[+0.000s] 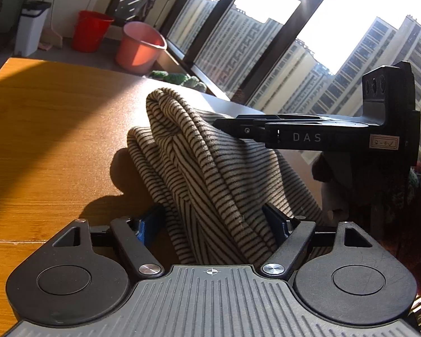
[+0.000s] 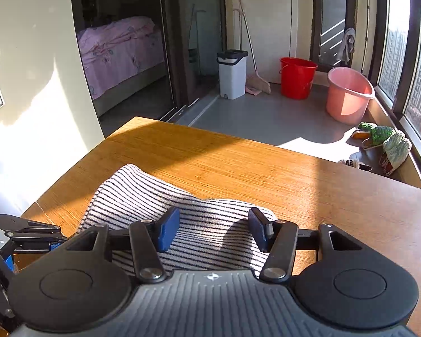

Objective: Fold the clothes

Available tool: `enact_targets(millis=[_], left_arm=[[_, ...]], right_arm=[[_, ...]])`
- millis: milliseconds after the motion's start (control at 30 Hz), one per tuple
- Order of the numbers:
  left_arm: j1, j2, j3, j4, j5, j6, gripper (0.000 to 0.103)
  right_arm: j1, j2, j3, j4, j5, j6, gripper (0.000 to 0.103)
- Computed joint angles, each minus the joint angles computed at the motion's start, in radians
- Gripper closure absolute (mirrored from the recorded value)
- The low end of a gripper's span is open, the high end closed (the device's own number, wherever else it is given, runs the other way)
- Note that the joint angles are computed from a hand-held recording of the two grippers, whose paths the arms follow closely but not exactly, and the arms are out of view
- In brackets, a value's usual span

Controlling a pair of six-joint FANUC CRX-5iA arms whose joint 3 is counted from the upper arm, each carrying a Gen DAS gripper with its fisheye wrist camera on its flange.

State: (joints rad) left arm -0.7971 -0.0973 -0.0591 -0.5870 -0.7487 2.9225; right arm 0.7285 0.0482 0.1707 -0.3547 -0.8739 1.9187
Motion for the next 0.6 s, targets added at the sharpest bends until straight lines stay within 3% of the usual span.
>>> enact_targets(millis=[33, 200, 267, 400, 600], left_arm=[[0.000, 0.000, -0.001, 0.000, 0.002, -0.001, 0.020], [0.003, -0.002, -0.009, -0.006, 0.015, 0.004, 0.019], [0.011, -0.003, -0.011, -0.002, 0.021, 0.010, 0.018], [0.003, -0.005, -0.004, 0.002, -0.005, 0.053, 0.018], [-0.059, -0.025, 0.009, -0.001, -0.062, 0.053, 0.019]], right_arm=[[-0.022, -0.024, -0.010, -0.044, -0.012, 0.029, 0.023], [-0.144, -0.131, -0.060, -0.258, -0.156, 0.108, 0.006], [-0.122, -0.177, -0.123, -0.212, -0.145, 0.067, 0.003], [0.097, -0.299, -0.379, 0.154, 0.078, -0.157, 0.000], [0.159, -0.334, -0.450, 0.225, 0.183, -0.249, 0.000]])
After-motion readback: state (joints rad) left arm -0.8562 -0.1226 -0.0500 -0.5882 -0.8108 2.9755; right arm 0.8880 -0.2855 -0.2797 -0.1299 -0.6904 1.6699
